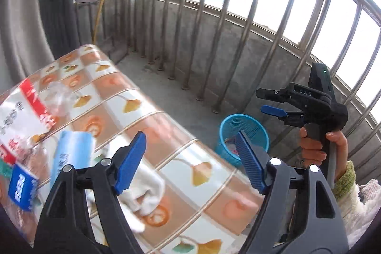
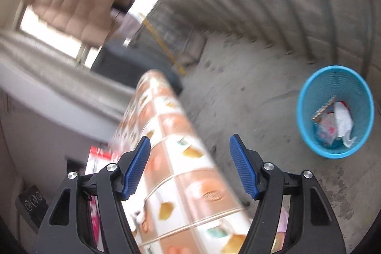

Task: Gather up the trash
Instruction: 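Move both grippers back toward the table, then grasp the remaining white glove with the right gripper while the left gripper approaches the blue tablet box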

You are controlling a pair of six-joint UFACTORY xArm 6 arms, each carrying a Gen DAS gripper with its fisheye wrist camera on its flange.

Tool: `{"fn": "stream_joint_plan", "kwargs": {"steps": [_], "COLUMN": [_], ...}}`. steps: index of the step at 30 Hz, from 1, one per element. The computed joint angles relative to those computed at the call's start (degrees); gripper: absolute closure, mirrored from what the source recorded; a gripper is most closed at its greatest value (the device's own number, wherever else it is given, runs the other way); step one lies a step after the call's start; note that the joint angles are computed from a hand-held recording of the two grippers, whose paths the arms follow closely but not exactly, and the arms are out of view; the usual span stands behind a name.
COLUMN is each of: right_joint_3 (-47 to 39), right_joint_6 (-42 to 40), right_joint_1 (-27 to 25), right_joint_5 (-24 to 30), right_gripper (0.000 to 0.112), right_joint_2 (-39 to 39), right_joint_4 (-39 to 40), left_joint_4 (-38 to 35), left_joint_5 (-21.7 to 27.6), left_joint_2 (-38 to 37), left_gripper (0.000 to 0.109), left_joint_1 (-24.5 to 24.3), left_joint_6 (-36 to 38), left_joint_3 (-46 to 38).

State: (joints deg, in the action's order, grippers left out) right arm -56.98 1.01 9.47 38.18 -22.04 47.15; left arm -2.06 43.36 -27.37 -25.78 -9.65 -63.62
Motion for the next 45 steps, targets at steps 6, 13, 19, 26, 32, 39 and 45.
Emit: {"fn": "stream_joint_plan", "kwargs": {"steps": [6, 13, 19, 26, 32, 39, 45], "right_joint_3": [-9.2, -18.9, -22.7, -26.3, -28.0, -23.4, -17.9], "right_joint_6": [1.6, 8.5, 15.2, 16.3, 16.9, 16.9, 14.9], "right_joint_1": [11.8, 22.8, 26.6, 28.3, 29.0, 27.1, 24.5], "right_joint_5": [5.4, 9.6, 11.7, 13.9, 16.5, 16.0, 13.8], "right_gripper": [0.044, 0.044, 0.048, 0.081, 0.101, 0.103, 0.103], "right_joint_2": [6.5, 15.1, 19.4, 24.0, 25.1, 20.9, 16.5], "right_joint_4": [-7.7, -23.3, -35.7, -39.1, -43.3, -42.1, -36.8], "left_joint_4": [0.1, -4.0, -6.9, -14.1, -14.5, -7.1, -2.0], "left_joint_5": [2.9, 3.9, 1.6, -1.8, -2.3, -3.9, -1.8], "left_joint_2": [-15.6, -23.6, -25.8, -22.5, -16.1, -9.6, -5.8], "left_gripper": [0.035, 0.035, 0.033, 0.028, 0.028, 0.028, 0.028], "left_joint_1": [10.5, 22.0, 25.8, 26.7, 25.4, 23.5, 22.8], "left_joint_6": [-2.2, -1.5, 1.7, 7.7, 6.9, 2.0, -3.1], "left_joint_3": [11.6, 19.2, 23.0, 23.8, 20.5, 17.4, 14.7]}}
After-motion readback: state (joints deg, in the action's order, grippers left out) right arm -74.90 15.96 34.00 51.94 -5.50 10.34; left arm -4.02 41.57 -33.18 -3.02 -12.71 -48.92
